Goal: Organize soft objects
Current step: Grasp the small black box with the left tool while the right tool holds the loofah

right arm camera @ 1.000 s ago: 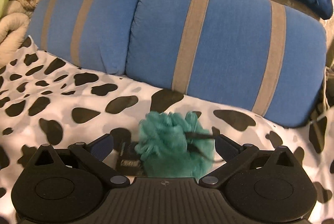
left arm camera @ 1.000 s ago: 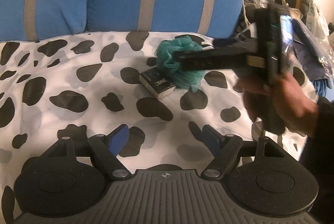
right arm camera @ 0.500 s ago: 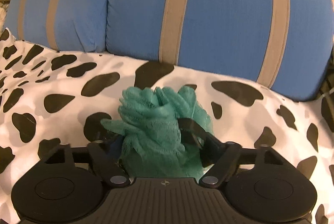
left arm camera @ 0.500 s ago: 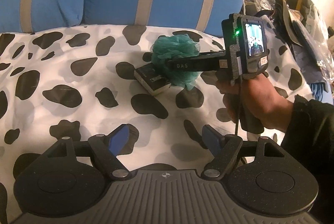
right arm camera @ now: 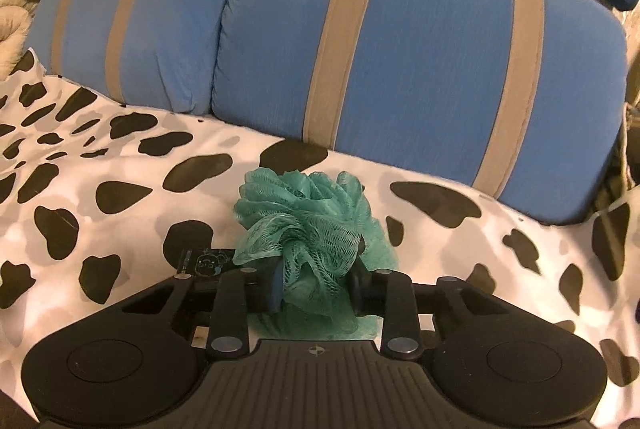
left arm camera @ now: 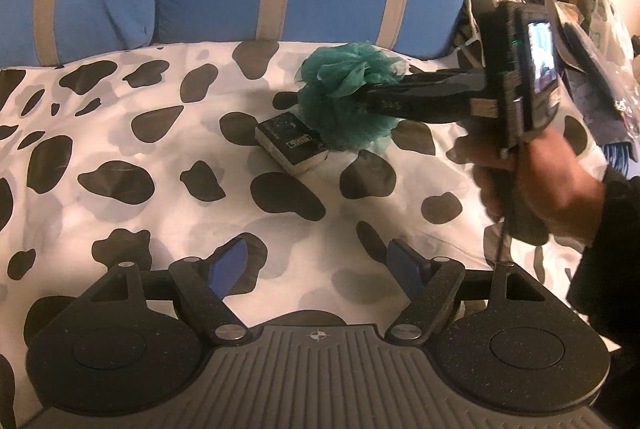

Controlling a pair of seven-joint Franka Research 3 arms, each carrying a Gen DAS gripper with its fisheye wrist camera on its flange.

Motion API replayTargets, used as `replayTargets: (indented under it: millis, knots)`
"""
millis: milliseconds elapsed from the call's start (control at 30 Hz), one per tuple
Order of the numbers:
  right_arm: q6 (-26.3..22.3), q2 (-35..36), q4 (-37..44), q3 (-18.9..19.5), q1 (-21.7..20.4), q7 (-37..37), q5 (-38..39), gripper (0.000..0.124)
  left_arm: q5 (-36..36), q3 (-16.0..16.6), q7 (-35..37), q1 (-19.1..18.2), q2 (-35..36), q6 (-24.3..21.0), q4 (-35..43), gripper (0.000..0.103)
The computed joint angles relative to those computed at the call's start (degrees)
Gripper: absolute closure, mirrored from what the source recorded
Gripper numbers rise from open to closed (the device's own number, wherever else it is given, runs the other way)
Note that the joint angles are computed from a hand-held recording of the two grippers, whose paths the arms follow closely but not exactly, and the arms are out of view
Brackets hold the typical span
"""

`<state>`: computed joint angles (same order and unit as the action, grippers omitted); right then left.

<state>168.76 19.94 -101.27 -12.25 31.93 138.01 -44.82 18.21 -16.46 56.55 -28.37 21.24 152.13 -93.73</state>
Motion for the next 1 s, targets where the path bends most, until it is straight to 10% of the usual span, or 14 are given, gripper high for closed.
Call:
replayTargets:
  millis: [1000]
  knots:
    - [-9.96,-27.68,-23.90,19.30,-15.92,-7.48,7.98,0.093,12.45,6.44,-6.25,-7.23,17.00,-6.54,22.16,0.026]
